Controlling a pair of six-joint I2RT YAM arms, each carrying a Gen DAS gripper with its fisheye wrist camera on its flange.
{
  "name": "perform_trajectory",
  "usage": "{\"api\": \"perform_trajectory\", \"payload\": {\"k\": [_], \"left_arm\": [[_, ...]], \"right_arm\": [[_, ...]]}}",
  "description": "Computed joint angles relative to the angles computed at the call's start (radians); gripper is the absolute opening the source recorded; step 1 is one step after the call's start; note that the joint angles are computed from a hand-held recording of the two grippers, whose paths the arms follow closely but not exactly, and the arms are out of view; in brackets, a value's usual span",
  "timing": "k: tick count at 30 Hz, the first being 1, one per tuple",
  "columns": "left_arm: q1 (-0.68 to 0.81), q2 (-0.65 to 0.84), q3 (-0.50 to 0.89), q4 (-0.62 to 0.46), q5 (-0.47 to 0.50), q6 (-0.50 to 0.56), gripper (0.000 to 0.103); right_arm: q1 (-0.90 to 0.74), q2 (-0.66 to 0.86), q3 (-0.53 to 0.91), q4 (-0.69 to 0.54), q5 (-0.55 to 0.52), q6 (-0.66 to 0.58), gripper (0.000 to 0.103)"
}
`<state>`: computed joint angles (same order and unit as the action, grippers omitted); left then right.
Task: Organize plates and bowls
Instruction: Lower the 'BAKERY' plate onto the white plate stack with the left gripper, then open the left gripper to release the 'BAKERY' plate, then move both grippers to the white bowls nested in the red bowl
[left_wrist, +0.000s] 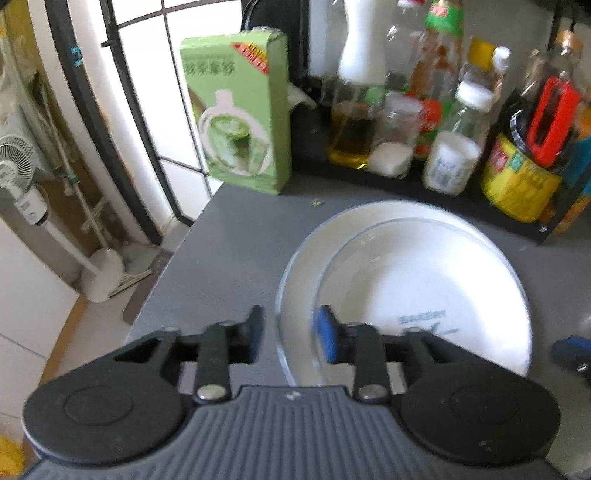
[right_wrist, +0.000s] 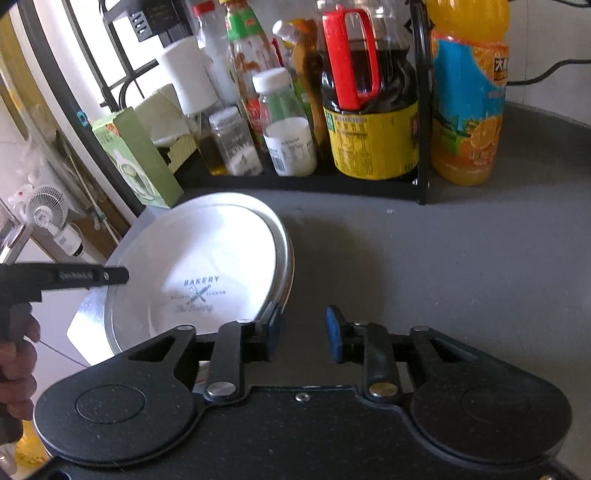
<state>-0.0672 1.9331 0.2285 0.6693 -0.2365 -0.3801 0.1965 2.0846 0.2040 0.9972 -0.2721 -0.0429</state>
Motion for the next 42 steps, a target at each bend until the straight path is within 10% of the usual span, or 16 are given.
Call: {"api": "perform_trajectory", "payload": {"k": [10, 24, 30, 35, 42], "left_arm": [[0.081, 0.021, 0.011, 0.006, 0.063, -0.009, 0.057], [-0.043, -0.072, 0.074, -0.205, -0.14, -0.058, 0.056], [-0.13, -0.233, 0.093, -0.371, -0.16, -0.162, 0.057], [-0.294, -0.307, 0.157, -0.503, -0.194, -0.307, 0.083], [-0.561, -0.314, 0.29, -0.607, -0.228, -0.478, 0.093]], "right_arm": [[-0.052, -0.005, -0.012, 0.012, -0.036, -0.028, 0.045], [-0.397, -0.03, -0.054, -0.01, -0.205, -0.206, 0.045], [-0.621, -0.146, -0.02, -0.237, -0.345, -0.384, 0.065], [-0.815, -0.272, 0.044, -0.521, -0.478, -0.573, 0.086], [-1.049, -0.349, 0.246, -1.011, -0.638, -0.925, 0.102]]}}
